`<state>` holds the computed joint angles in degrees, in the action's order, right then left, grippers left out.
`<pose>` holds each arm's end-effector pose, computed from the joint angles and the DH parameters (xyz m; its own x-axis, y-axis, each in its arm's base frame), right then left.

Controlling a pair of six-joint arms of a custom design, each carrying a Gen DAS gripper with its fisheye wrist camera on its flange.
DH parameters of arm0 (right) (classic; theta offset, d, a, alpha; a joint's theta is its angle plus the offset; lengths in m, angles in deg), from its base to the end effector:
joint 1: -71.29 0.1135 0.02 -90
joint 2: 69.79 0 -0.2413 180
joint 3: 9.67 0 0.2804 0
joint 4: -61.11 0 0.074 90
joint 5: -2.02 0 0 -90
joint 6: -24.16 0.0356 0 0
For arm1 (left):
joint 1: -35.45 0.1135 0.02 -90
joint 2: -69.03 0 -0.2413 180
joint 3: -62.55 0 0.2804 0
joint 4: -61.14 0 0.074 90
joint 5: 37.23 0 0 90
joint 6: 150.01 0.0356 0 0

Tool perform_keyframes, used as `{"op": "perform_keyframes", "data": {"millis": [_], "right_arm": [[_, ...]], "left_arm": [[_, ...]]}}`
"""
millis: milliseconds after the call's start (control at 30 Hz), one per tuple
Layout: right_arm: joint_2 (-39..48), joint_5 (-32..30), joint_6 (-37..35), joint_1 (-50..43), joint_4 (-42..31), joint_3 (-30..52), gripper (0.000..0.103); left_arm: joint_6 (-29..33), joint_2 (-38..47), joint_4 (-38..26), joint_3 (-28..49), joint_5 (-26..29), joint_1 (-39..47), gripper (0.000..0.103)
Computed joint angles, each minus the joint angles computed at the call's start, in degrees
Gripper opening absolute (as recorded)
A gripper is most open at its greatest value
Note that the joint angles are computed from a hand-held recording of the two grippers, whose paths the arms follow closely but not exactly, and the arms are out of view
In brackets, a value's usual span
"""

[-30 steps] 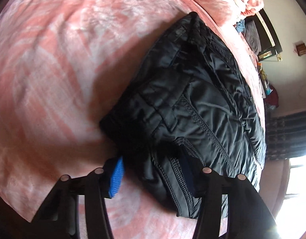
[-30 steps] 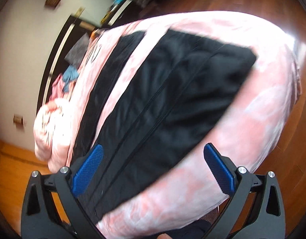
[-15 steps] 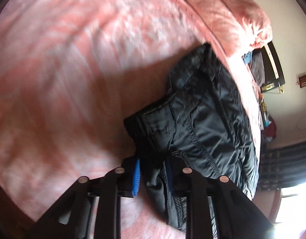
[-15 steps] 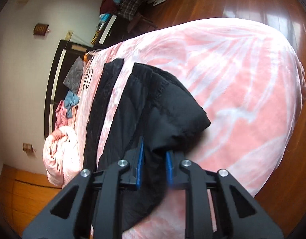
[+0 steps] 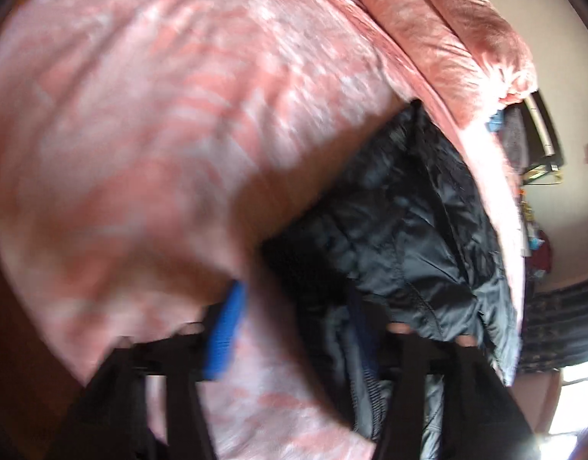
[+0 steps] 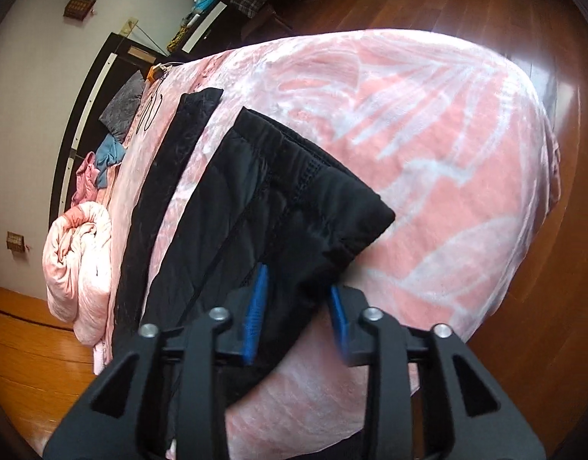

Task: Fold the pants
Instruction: 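Grasp the pants waist with the left tool while the right tool grasps the leg hems, then lift the leg hems with the right tool and fold them toward the left tool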

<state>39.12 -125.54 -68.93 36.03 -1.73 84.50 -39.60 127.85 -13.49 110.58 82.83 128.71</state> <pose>0.3321 -0.2082 0.1706 -0.8152 0.5240 -0.2469 0.3071 0.7523 0.5829 0.0076 0.1796 0.1630 -0.2490 -0.9360 -0.2490 -0.8318 0.3384 -0.4401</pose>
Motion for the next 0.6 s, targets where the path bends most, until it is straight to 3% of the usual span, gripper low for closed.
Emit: {"op": "perform_keyframes", "data": {"millis": [33,100,133,167,200,233,367,433,467,500,533,600], "right_arm": [[-2.4,3.0,-0.4,-0.1,0.3,-0.7,0.057],[-8.2,9.9,0.3,1.1,3.6,-1.8,0.062],[-10.2,10.5,-0.5,1.8,5.0,-2.3,0.068],[-11.6,10.1,-1.4,3.1,6.0,-2.2,0.082],[-11.4,8.5,-2.6,4.3,5.5,-1.5,0.088],[-9.8,7.2,-4.2,5.9,3.9,0.2,0.087],[3.5,8.7,-4.9,12.5,-2.3,9.6,0.069],[9.9,9.4,-3.5,11.7,-3.9,13.6,0.053],[12.1,9.6,-3.1,10.9,-4.9,15.7,0.04],[13.2,9.7,-3.1,10.6,-6.5,17.5,0.038],[13.7,9.9,-3.3,10.5,-8.4,19.3,0.041],[13.7,10.5,-3.8,11.0,-11.3,23.2,0.083]], "left_arm": [[-0.9,-2.0,0.1,1.4,-2.9,0.0,0.087],[-1.8,-4.2,0.9,4.8,-5.3,-0.6,0.092],[-2.7,-4.1,1.6,6.3,-6.0,-1.7,0.092],[-4.5,-3.7,3.0,8.3,-6.8,-4.5,0.095],[-5.7,-3.0,4.1,9.7,-7.2,-7.2,0.098],[-7.4,-0.7,5.8,12.0,-7.6,-12.3,0.099],[-13.2,18.0,11.7,23.9,-4.0,-30.5,0.099],[-16.0,28.8,13.1,30.7,-5.6,-36.1,0.099],[-17.9,33.8,14.2,34.0,-6.1,-37.9,0.099],[-18.8,37.3,14.6,36.6,-5.7,-38.6,0.099],[-21.0,42.2,15.7,40.1,-5.5,-40.0,0.099],[-22.4,49.2,15.5,46.2,-3.7,-41.1,0.099]]}}
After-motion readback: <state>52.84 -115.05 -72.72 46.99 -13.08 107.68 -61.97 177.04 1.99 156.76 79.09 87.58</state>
